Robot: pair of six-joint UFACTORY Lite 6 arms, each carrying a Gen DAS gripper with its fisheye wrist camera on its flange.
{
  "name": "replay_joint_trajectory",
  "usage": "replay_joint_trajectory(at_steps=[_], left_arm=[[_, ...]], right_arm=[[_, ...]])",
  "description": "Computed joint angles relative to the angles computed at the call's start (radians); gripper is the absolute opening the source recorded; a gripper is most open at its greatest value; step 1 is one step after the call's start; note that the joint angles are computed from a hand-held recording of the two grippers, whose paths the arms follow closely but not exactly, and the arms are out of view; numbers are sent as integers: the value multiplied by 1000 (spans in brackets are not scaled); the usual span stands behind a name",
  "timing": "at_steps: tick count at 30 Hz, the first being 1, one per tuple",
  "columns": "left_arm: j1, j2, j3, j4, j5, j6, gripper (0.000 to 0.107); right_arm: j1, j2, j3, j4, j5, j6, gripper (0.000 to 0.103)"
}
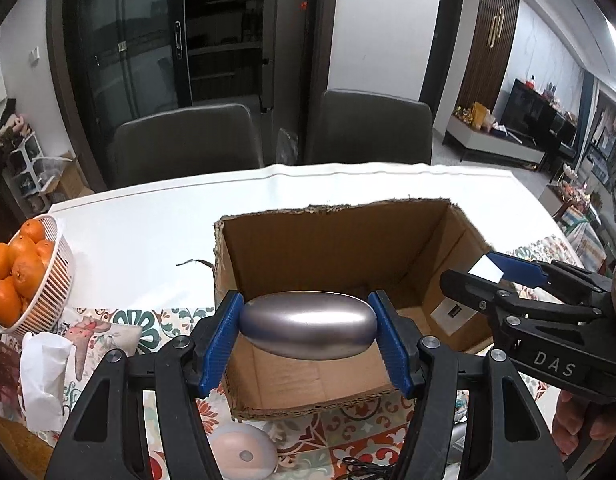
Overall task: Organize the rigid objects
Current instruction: 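Carry the silver egg and white block over the cardboard box with both tools, then open both tools to drop the egg and block into the box, then withdraw both tools from the box back toward the remaining items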
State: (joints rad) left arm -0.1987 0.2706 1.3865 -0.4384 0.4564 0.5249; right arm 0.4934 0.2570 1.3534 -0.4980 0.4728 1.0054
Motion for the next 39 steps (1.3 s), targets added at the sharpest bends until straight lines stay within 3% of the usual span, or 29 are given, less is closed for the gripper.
replay_joint_trajectory(at_steps=[4, 8, 25, 32, 35, 39], left_arm=[[-10, 37, 34, 66, 21, -72, 64], [-17, 25, 22, 81, 10, -90, 69], [-13, -359, -337, 60, -96, -51, 69], [-18, -579, -520, 84, -133, -35, 75], [-17, -667, -597, 141, -156, -78, 76], [13, -779, -692, 91, -159, -17, 85]], right_arm=[[-15, 16, 2, 56, -17, -57, 59], [-13, -1, -10, 2, -16, 2, 62], [159, -250, -231, -347, 111, 416, 62], [303, -381, -340, -481, 244, 601, 63], [383, -407, -365, -526, 340, 655, 68], [491, -419, -388, -578, 462, 715, 78]])
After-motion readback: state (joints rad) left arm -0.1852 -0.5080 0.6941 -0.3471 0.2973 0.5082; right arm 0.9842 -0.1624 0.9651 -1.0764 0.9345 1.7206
